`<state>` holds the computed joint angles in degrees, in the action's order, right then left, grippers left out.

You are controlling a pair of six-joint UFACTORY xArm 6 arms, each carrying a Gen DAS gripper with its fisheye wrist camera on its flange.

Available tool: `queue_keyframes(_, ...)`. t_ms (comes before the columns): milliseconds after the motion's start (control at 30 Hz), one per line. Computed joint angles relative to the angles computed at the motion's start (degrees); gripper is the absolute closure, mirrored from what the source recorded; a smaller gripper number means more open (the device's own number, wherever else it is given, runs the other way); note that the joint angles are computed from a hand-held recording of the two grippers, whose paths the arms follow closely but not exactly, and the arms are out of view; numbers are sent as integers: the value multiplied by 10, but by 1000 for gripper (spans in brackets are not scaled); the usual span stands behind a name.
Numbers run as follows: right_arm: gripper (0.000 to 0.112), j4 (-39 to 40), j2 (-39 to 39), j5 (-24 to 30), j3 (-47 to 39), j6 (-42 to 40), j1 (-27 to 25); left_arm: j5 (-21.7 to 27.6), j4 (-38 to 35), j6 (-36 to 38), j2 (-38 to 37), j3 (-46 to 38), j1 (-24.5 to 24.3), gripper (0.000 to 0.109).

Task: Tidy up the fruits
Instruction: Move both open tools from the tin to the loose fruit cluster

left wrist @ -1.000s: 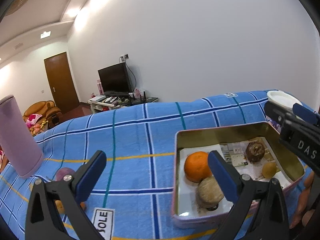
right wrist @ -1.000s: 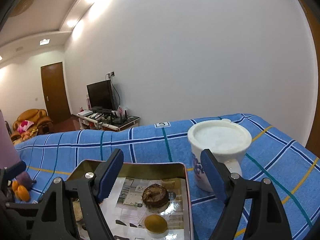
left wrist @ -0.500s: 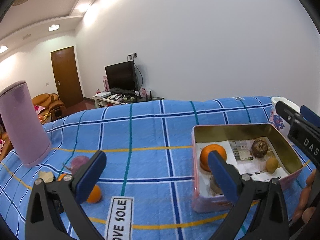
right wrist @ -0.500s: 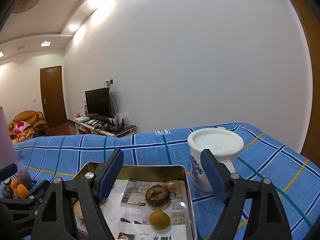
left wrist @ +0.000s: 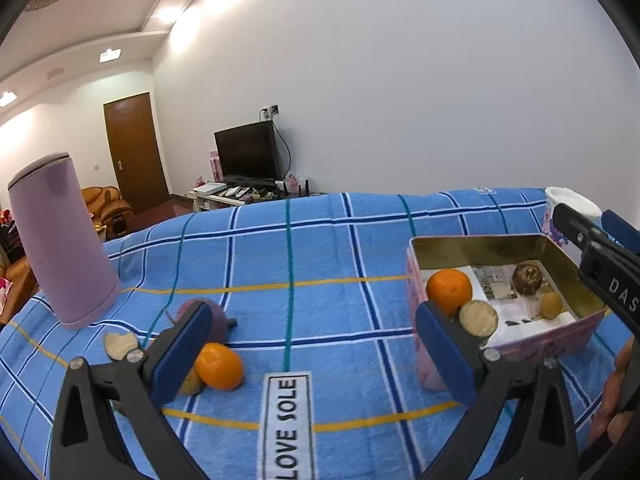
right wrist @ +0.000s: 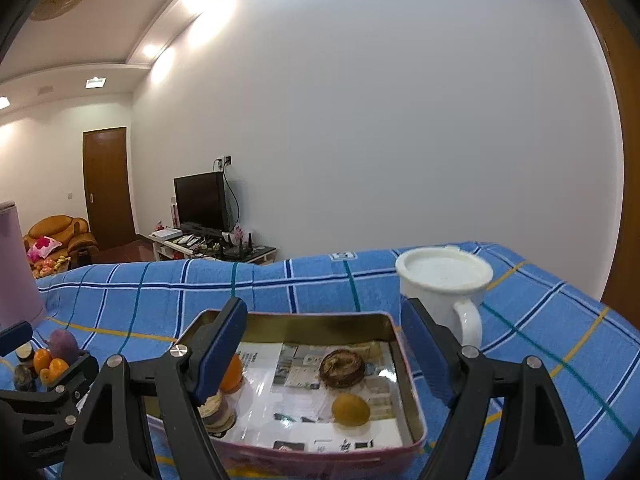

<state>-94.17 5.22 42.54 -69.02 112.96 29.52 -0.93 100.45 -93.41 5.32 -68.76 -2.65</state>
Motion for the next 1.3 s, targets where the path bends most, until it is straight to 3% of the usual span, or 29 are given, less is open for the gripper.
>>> queue_keyframes(267,32,17,15,3,-17,-26,22,-7,-77,84,-8,21,23,6)
queue_keyframes(767,32,69,82,-38,-96,-66,51,-18,-90,121,-17,35,64,6)
queue_keyframes(1033,32,98,130,-52,-156,-88,71,-25,-158,189,-14,45,96,6)
queue_keyframes(1300,32,123,178,-68,-217,-120,85,-37,-295,321,-3,58,128,6)
